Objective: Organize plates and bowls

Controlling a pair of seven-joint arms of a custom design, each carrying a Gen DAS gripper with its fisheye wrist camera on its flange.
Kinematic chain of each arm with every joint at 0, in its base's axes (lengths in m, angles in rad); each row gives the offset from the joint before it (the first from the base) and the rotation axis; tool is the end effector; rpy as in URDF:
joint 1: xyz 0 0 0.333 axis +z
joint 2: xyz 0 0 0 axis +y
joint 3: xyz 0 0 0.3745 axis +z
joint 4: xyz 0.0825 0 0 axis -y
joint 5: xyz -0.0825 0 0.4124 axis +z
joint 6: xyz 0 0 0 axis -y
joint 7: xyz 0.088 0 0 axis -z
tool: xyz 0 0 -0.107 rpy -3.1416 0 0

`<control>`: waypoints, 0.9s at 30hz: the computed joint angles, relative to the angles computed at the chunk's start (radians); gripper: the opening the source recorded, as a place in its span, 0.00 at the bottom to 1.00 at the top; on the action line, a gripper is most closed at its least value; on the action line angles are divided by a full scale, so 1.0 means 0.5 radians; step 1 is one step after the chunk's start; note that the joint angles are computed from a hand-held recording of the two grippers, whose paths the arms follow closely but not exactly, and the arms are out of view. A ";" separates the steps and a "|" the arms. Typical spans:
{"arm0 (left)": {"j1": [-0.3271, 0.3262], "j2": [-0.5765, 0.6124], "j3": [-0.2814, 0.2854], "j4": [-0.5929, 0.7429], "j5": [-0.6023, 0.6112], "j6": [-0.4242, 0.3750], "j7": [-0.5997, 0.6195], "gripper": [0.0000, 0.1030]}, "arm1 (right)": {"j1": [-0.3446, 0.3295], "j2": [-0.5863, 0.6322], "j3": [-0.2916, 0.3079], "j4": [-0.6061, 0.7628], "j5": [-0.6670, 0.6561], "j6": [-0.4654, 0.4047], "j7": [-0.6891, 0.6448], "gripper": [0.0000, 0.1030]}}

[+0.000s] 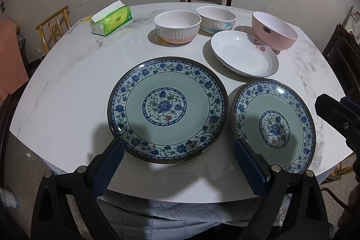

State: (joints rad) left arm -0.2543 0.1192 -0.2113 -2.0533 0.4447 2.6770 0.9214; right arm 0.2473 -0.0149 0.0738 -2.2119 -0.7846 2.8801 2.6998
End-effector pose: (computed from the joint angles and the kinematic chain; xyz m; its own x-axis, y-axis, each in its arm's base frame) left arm 0.5678 -0.2950 0.4780 -0.1528 -0.9882 -0.0090 -0.8321 0.1335 -0.5383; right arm 0.5426 0.2234 0.4927 -0.0651 -0.9909 -0.1180 -0.7123 0.1289 -0.6899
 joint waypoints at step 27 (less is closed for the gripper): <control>-0.001 -0.005 0.002 -0.007 0.022 -0.007 -0.026 0.93 | 0.000 -0.021 0.016 -0.016 -0.013 -0.074 0.007 1.00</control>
